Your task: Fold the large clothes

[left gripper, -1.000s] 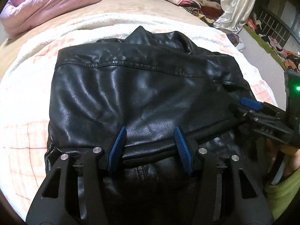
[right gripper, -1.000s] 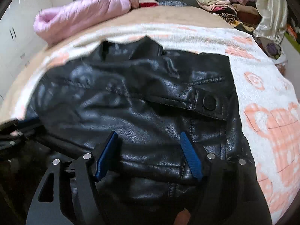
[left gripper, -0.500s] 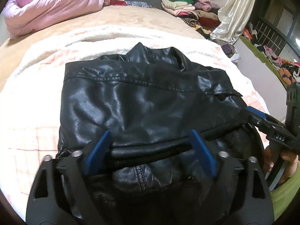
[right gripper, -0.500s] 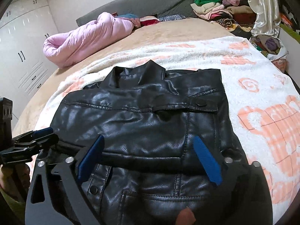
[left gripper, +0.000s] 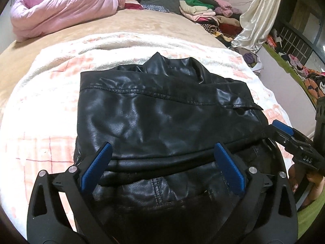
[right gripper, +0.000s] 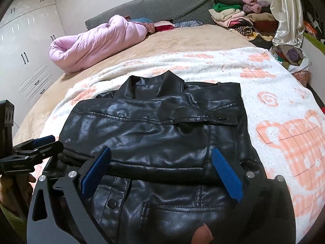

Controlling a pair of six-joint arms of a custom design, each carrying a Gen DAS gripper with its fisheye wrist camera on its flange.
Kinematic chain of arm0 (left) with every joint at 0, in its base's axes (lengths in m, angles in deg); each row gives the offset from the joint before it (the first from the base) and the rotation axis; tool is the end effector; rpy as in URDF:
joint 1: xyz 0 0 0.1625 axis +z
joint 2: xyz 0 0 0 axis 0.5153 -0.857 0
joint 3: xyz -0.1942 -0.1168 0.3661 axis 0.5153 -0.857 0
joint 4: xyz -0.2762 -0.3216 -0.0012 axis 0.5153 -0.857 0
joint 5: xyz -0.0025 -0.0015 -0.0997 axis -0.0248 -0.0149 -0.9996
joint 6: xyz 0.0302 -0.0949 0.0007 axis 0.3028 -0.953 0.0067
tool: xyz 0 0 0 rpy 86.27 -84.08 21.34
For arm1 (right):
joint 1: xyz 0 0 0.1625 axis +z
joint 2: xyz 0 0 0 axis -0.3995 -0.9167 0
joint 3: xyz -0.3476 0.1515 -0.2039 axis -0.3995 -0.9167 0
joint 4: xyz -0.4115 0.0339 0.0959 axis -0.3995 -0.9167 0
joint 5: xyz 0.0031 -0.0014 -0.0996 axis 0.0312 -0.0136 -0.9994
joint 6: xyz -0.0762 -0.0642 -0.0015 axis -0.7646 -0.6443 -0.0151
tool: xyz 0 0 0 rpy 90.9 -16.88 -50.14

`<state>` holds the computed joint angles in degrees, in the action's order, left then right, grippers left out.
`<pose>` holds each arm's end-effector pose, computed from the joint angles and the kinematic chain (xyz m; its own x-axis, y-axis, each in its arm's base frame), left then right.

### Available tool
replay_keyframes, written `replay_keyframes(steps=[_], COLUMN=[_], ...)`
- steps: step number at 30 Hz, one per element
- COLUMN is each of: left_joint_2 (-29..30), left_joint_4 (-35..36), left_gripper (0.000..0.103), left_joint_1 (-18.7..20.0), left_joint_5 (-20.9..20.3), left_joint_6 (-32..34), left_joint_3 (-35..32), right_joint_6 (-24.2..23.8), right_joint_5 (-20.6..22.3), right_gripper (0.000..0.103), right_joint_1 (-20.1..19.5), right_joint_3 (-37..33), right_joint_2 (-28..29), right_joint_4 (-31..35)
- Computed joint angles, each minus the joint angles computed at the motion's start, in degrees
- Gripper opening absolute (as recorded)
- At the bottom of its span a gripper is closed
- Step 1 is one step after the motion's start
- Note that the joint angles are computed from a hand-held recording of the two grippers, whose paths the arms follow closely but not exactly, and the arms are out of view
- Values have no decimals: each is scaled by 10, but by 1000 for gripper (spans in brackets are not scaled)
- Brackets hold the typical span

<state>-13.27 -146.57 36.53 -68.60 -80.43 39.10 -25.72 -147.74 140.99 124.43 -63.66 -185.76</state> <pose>-0.0635 -0.6514 0.3788 -0.8424 0.1027 -0.5291 0.4016 0.7742 -0.4893 0.4204 -0.6329 0.1007 -0.8023 -0.2756 0.5295 -0.5430 0.7054 -0.4557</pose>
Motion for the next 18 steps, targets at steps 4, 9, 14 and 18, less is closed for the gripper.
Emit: replay_keyframes(steps=[4,9,14,18], left_joint_2=[-6,-12,-18,-27], left_joint_4=[-3,-7,-11,-26], left_gripper=[93,93,93,93], left_joint_1=[-3,-8,-15,-24], left_joint_5=[7,13,13,15], left_joint_6=[-2,-1,9,18], left_joint_3=[3,8,14,24], right_joint_6=[-1,-4,-7,-12], right_joint_5=[-4,-10,-16,-19], right_gripper=[98,99,98,99], right_joint_1=[5,12,20,25], right_joint_3=[3,7,12,17], right_joint_2=[-2,-4,-8,-12], right_joint_4=[-5,-11,-20,-27])
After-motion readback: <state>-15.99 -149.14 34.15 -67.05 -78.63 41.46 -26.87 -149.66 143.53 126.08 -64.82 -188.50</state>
